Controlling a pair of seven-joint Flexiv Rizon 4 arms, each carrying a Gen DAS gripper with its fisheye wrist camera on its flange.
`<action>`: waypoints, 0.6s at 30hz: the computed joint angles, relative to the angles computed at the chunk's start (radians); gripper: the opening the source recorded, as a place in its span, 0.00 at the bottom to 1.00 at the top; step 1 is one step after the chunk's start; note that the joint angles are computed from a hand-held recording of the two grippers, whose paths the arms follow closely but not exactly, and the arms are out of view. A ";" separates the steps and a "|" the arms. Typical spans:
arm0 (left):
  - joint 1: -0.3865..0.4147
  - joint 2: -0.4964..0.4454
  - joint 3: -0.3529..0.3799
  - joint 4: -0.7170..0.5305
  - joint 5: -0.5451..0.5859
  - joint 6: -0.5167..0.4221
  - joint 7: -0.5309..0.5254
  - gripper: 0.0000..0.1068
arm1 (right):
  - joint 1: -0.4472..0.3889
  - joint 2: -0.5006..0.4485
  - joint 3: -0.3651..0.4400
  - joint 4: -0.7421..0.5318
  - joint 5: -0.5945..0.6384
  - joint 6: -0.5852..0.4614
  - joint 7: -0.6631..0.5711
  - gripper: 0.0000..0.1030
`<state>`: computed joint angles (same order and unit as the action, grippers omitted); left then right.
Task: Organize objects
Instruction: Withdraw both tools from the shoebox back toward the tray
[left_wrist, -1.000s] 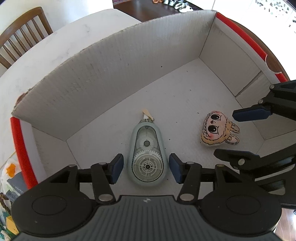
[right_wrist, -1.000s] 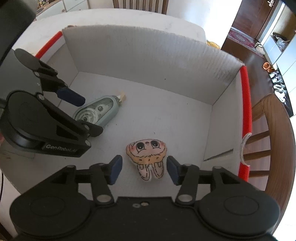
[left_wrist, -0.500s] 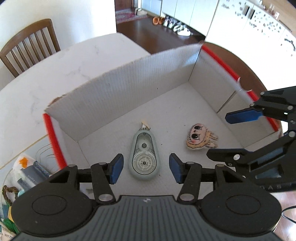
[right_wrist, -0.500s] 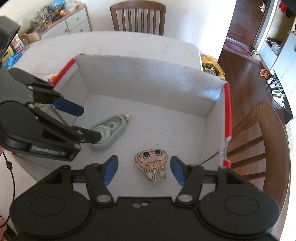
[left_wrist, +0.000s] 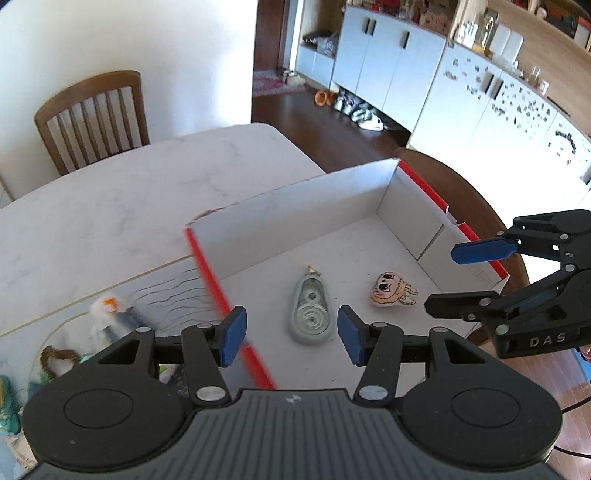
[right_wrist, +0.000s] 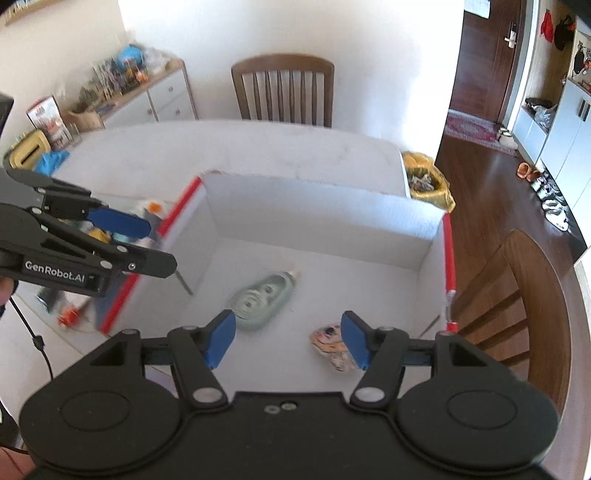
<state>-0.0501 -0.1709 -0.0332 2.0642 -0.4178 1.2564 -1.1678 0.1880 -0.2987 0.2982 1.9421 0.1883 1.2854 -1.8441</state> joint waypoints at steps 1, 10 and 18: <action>0.007 0.019 -0.002 0.021 -0.021 0.012 0.022 0.52 | 0.000 0.007 0.008 0.006 0.011 0.012 -0.001 0.61; 0.013 0.134 0.021 0.176 -0.250 0.116 0.239 0.59 | 0.057 0.055 0.048 0.073 0.056 0.122 0.047 0.67; -0.022 0.216 0.087 0.288 -0.453 0.174 0.454 0.66 | 0.176 0.065 0.011 0.152 -0.063 0.220 0.259 0.73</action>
<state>-0.0723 0.0454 0.0535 2.3519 -0.8712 1.4307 -0.7139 0.3645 -0.2338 0.3097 2.0940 0.1250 1.5052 -1.5854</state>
